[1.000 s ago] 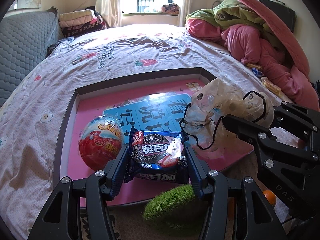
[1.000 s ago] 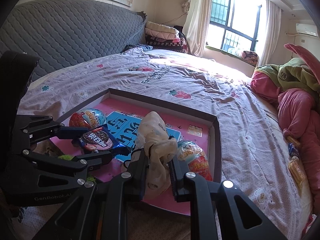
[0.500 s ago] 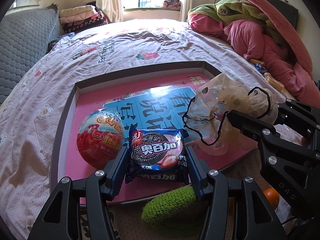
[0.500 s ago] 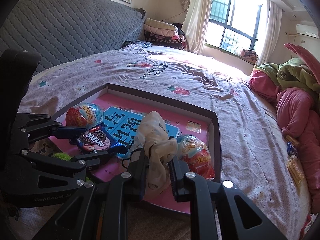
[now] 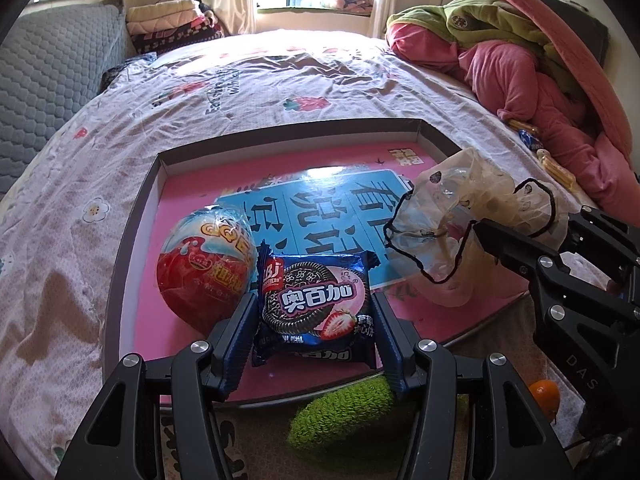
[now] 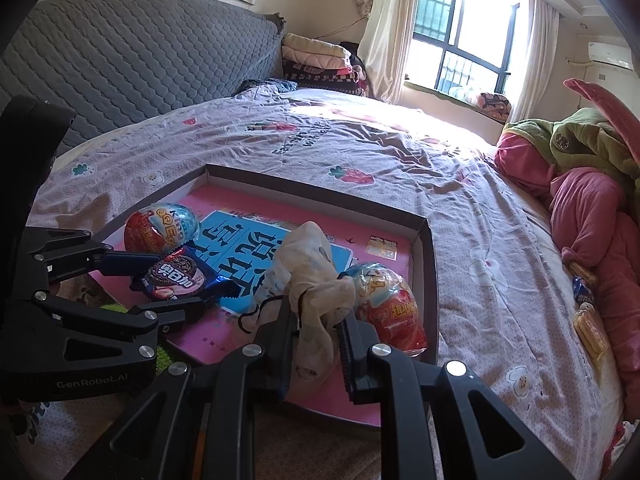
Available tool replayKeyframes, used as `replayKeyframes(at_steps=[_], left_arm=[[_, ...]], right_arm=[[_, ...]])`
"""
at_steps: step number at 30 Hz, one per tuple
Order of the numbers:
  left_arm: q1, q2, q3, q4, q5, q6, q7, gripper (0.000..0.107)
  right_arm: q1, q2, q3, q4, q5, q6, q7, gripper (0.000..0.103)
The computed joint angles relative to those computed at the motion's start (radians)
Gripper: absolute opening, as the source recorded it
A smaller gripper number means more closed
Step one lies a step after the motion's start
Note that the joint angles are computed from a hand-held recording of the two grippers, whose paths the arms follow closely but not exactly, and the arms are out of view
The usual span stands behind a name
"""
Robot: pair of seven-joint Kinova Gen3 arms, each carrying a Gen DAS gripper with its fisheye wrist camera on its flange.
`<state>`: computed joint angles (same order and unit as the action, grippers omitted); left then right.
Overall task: Organize objects
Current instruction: 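Lower the cookie pack beside the red egg while the right tool lowers the mesh bag into the tray, then open the left tool on the cookie pack while the right tool releases the mesh bag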
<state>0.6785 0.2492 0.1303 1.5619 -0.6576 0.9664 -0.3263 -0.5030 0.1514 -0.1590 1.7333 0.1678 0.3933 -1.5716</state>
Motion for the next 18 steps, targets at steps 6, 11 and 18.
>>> replayKeyframes(at_steps=[6,11,18], left_arm=[[-0.001,0.004,-0.002,0.000,0.000,-0.001,0.001,0.058],[-0.002,0.003,-0.002,0.001,0.002,-0.004,0.002,0.058],[-0.004,0.000,-0.002,0.006,0.004,-0.007,0.004,0.058]], right_arm=[[0.006,0.005,-0.001,-0.008,-0.008,0.015,0.007,0.021],[0.018,0.009,-0.011,-0.018,-0.036,0.031,0.033,0.027],[0.012,0.012,0.003,-0.026,-0.035,0.042,0.013,0.036]])
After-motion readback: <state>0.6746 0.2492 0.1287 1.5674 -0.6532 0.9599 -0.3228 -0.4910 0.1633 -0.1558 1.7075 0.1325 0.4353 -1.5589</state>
